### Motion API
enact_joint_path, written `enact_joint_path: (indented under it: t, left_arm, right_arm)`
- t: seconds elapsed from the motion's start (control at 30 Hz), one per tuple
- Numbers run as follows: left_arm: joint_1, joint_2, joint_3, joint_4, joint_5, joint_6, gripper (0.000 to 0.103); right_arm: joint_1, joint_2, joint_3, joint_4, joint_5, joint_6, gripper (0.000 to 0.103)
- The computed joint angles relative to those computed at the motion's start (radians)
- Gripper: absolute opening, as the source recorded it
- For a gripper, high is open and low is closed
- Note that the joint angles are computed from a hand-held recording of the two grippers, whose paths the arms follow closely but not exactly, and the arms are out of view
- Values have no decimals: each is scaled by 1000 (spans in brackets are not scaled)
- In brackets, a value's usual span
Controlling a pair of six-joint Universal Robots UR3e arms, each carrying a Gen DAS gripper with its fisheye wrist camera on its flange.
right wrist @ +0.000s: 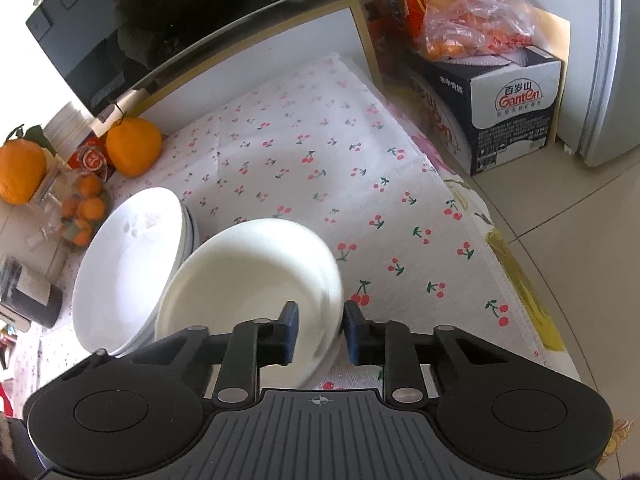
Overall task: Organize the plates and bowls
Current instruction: 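Lift the stacked bowls with both tools and carry them over the plate stack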
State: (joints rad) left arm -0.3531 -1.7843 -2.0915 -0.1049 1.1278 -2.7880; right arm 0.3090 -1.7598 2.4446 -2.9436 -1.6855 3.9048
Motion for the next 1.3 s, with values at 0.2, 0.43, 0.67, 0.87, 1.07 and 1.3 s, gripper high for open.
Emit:
enact_joint_path:
  t: [0.2,0.43,0.67,0.87,1.07,1.3]
  left_arm:
    - [10,15,-9,24,-6,0,74]
    - [39,55,-14,14,-25,13,74]
    - [113,138,-26,-53,-78,37,74]
    - [171,208,-37,-118,-92,71,74]
    - [235,244,-27,-175,-114,95,74]
    - [307,273,-25,-224,-144,119,74]
  right_arm:
    - [24,4,-16,-13,-32,4,21]
    - [57,3,-71,-4,-62,12,21]
    - [117,43,-179,7,-109,9,21]
    - [153,124,-287,14,-118,19,21]
    - [191,217,-399,15,-132,35,21]
    - [220,325,-535,26,-136,45,21]
